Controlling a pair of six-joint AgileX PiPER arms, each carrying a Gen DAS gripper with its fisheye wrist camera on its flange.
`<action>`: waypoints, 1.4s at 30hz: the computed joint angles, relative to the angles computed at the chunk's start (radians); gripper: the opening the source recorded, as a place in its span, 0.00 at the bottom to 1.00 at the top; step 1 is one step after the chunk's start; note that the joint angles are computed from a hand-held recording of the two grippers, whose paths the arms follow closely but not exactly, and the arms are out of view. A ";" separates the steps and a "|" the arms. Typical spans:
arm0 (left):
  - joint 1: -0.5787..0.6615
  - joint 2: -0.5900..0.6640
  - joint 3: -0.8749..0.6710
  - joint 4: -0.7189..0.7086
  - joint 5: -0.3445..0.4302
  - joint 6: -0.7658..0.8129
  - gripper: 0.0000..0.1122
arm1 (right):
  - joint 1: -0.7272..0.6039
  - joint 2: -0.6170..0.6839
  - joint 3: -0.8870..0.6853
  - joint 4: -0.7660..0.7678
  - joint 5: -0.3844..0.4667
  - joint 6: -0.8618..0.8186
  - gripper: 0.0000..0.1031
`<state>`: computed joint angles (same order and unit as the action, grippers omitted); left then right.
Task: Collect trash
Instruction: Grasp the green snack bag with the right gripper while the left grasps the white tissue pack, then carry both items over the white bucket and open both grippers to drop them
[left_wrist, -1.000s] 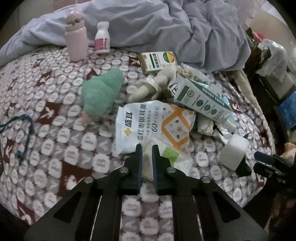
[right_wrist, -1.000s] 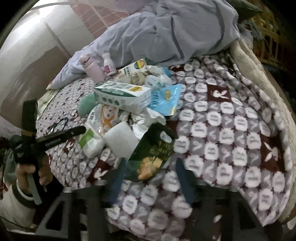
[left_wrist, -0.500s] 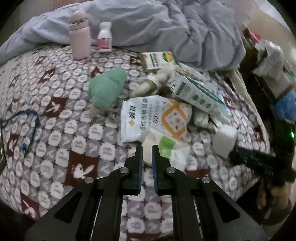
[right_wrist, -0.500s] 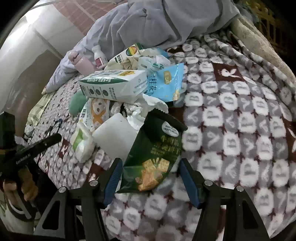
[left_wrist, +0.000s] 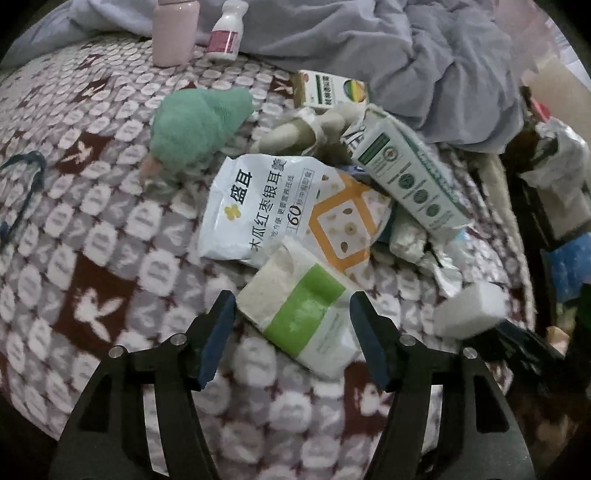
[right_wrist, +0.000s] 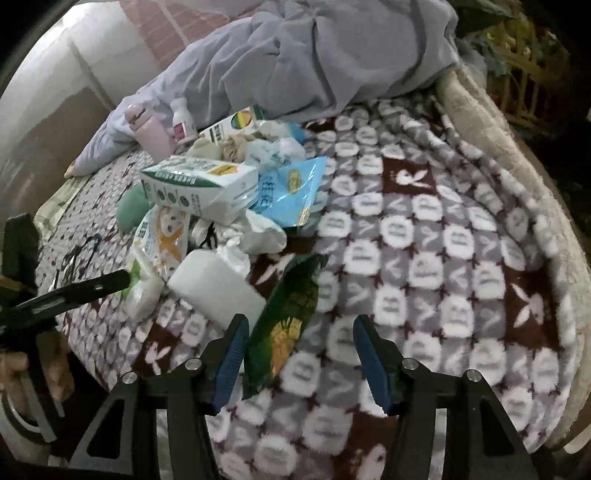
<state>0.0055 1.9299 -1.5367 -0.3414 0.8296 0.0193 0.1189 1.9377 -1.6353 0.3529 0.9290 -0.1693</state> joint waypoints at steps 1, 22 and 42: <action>-0.016 0.010 -0.005 0.018 -0.013 -0.028 0.56 | 0.001 -0.008 0.011 0.004 -0.004 -0.007 0.55; -0.018 -0.065 -0.004 -0.042 0.060 0.136 0.22 | -0.029 -0.005 0.050 0.196 -0.087 -0.173 0.14; -0.382 0.141 -0.551 -0.019 0.252 0.054 0.22 | -0.356 -0.187 0.159 0.243 -0.067 -0.304 0.14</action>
<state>-0.3766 2.0713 -2.0879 -0.3607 1.0821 0.0733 -0.2374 1.7505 -1.4760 0.5954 0.8623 -0.4729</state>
